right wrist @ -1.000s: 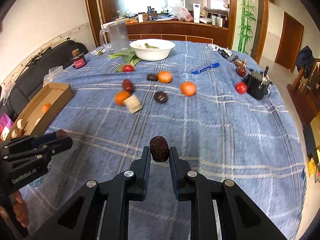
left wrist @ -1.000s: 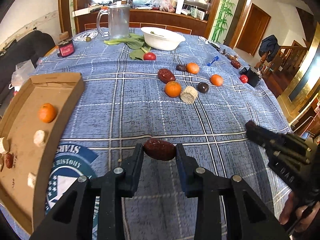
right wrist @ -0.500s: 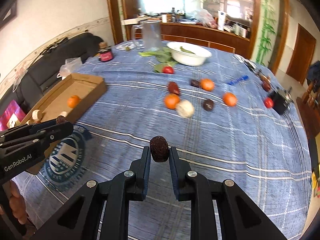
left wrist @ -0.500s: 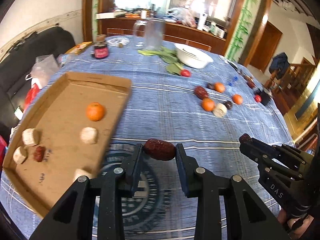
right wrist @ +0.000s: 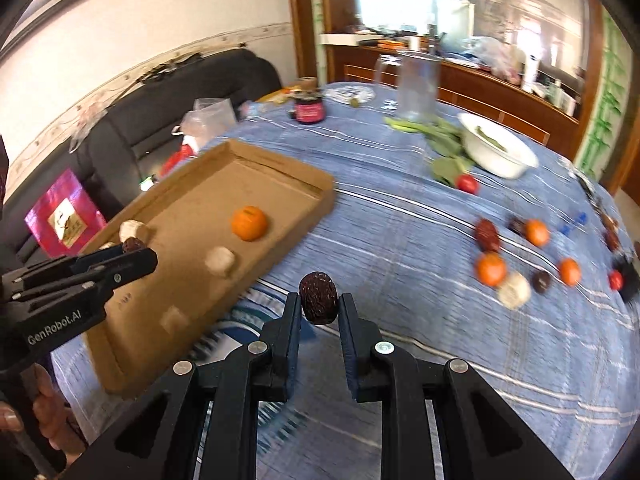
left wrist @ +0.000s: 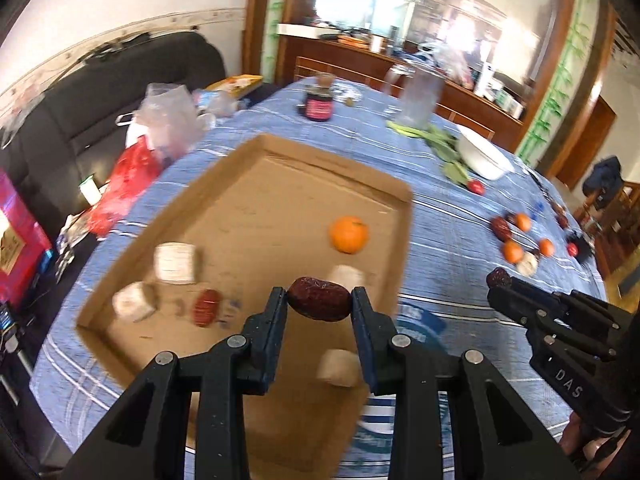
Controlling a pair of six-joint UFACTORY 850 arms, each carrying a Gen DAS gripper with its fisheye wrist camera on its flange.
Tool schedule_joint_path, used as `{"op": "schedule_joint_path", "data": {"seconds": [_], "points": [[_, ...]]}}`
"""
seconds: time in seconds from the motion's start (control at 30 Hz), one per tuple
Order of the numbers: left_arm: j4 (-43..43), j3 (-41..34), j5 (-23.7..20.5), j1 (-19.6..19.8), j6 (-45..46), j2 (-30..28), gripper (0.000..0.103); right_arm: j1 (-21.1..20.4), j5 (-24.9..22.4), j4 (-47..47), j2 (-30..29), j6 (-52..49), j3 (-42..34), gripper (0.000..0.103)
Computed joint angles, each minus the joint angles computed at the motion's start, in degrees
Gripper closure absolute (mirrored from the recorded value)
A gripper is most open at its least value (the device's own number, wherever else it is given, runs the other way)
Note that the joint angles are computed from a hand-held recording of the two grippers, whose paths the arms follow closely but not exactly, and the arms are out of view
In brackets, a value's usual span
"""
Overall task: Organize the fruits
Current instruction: 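Carry both held dates over the cardboard tray with both grippers, then open both grippers to drop the dates into the tray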
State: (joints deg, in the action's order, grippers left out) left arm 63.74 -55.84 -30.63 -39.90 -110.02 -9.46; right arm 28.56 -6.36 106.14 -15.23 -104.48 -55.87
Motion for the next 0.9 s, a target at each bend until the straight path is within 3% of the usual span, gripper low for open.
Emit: {"op": "schedule_joint_path", "data": {"seconds": [0.3, 0.57, 0.8, 0.9], "points": [[-2.6, 1.6, -1.5, 4.6, 2.8, 1.0, 0.071, 2.9, -1.3, -26.8, -7.6, 27.2, -10.6, 0.082], [-6.8, -1.9, -0.1, 9.0, 9.1, -2.9, 0.071, 3.6, -2.2, -52.7, -15.7, 53.8, -21.3, 0.082], [-12.6, -4.9, 2.1, 12.0, 14.8, -6.5, 0.071, 3.5, -3.8, -68.2, -21.2, 69.4, -27.9, 0.082], [-15.1, -5.9, 2.8, 13.0, 17.0, -7.6, 0.071, 3.3, -4.7, -70.5, -22.7, 72.0, -29.6, 0.082]]}}
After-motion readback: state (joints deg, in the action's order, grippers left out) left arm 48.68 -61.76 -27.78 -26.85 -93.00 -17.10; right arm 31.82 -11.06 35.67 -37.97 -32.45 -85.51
